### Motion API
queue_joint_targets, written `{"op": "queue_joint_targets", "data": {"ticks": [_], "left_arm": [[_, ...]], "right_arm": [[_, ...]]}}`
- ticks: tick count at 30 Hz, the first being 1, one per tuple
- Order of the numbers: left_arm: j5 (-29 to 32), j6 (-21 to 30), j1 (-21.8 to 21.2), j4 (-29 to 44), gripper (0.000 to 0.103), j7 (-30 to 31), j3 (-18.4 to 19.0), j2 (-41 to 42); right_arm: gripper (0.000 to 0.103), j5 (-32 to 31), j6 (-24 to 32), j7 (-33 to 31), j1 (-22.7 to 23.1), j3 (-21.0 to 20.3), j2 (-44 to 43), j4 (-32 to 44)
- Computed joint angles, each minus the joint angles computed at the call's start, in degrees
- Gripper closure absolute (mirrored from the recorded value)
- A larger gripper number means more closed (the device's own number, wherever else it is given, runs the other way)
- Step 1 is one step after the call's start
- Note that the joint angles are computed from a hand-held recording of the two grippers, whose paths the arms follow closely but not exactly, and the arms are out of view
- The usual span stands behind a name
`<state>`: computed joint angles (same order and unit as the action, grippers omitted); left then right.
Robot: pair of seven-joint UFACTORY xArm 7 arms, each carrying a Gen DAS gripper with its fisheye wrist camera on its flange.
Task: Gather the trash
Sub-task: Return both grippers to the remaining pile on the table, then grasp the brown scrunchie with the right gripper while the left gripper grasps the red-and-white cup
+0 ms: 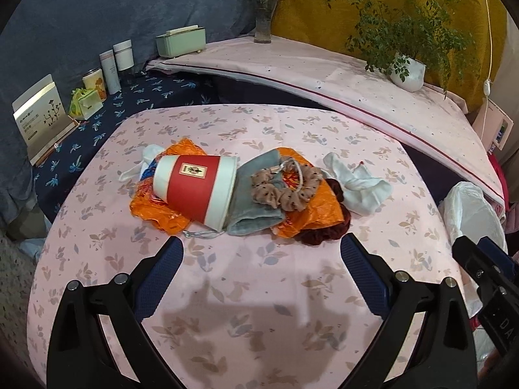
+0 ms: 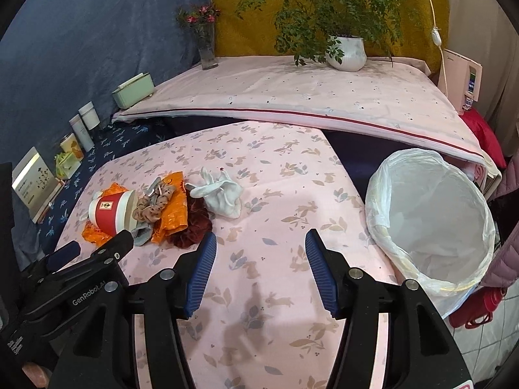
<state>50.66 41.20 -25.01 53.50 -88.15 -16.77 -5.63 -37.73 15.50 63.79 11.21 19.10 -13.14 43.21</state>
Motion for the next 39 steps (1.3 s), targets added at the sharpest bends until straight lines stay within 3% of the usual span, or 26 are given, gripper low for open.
{"op": "queue_joint_targets", "data": {"ticks": [6,23,36,39], "left_arm": [[2.1,0.4,2.5,-3.1,0.010,1.9,1.2,-2.4],[4.1,-12.8,9.5,-4.8,0.010,7.2,6.1,1.8],[3.7,-14.5,7.6,-0.6,0.010,8.7,8.6,7.7],[3.2,-15.3,7.4,-1.0,0.015,8.2,9.2,7.5]], "right_arm": [[0.047,-1.2,0.6,1.0,1.5,0.3,3.8,2.9],[0.047,-6.1,2.9,3.1,14.1,-7.9,19.0,17.1],[0.047,-3.9,3.3,0.6,19.7,-13.3,26.5,25.2],[0.047,-2.1,3.1,-1.3,20.3,-13.8,28.2,26.7]]}}
